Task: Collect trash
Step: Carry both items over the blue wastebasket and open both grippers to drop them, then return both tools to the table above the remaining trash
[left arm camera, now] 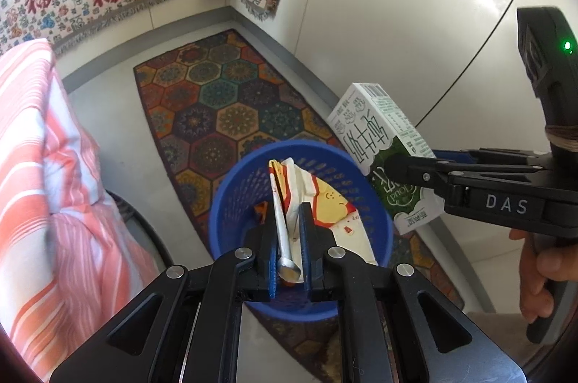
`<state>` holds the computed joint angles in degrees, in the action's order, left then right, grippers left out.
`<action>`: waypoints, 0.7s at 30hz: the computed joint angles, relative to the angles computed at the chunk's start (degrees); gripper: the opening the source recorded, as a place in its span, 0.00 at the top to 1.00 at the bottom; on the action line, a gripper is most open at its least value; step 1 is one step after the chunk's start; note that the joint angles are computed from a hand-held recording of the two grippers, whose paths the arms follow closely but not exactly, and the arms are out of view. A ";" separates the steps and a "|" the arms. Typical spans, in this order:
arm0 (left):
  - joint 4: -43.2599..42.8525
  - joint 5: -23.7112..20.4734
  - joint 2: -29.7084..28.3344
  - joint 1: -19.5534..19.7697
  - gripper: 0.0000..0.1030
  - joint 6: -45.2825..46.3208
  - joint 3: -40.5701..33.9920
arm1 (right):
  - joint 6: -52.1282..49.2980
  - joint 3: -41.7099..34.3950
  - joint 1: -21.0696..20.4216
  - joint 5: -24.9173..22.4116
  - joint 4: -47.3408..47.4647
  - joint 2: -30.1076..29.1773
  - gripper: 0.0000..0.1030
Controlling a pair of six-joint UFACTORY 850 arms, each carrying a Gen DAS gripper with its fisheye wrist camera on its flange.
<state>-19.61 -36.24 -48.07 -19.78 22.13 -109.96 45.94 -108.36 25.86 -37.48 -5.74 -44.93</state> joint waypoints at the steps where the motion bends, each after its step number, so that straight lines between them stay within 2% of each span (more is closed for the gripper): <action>1: -0.32 -0.49 -0.49 -0.03 0.88 0.74 -0.52 | -0.18 -0.55 0.01 -0.39 0.18 -0.39 0.60; 3: -0.15 -1.16 -1.29 -0.16 0.73 1.22 -1.39 | -0.60 -1.16 -0.02 -0.51 0.82 -0.99 0.58; 4: -0.37 -1.43 -1.74 -0.24 0.56 1.52 -1.88 | -0.52 -1.22 -0.15 -0.55 1.29 -1.11 0.48; 5: -0.77 -1.02 -1.72 -0.24 0.50 1.92 -1.66 | 0.39 -1.11 -0.23 -0.61 1.12 -1.13 0.45; 10: -2.91 0.48 0.65 0.18 0.50 2.52 1.07 | 4.53 1.59 -0.29 1.86 -2.81 1.02 0.45; 12: -3.96 2.21 3.19 0.43 0.48 3.66 3.75 | 9.09 2.54 0.36 2.87 -8.95 2.29 0.45; 14: -5.27 3.98 6.24 0.85 0.42 4.93 6.77 | 14.51 2.81 1.21 3.31 -16.15 3.21 0.45; 18: -10.01 6.21 13.11 2.78 0.37 8.43 13.08 | 24.58 1.71 3.45 2.14 -31.26 4.03 0.45; 21: -10.16 8.03 17.41 4.52 0.32 9.31 16.88 | 28.16 -0.74 5.00 0.96 -38.87 3.49 0.45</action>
<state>-29.77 -28.21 -30.66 -15.26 31.44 -93.07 74.11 -109.10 30.86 -36.52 -44.62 -41.44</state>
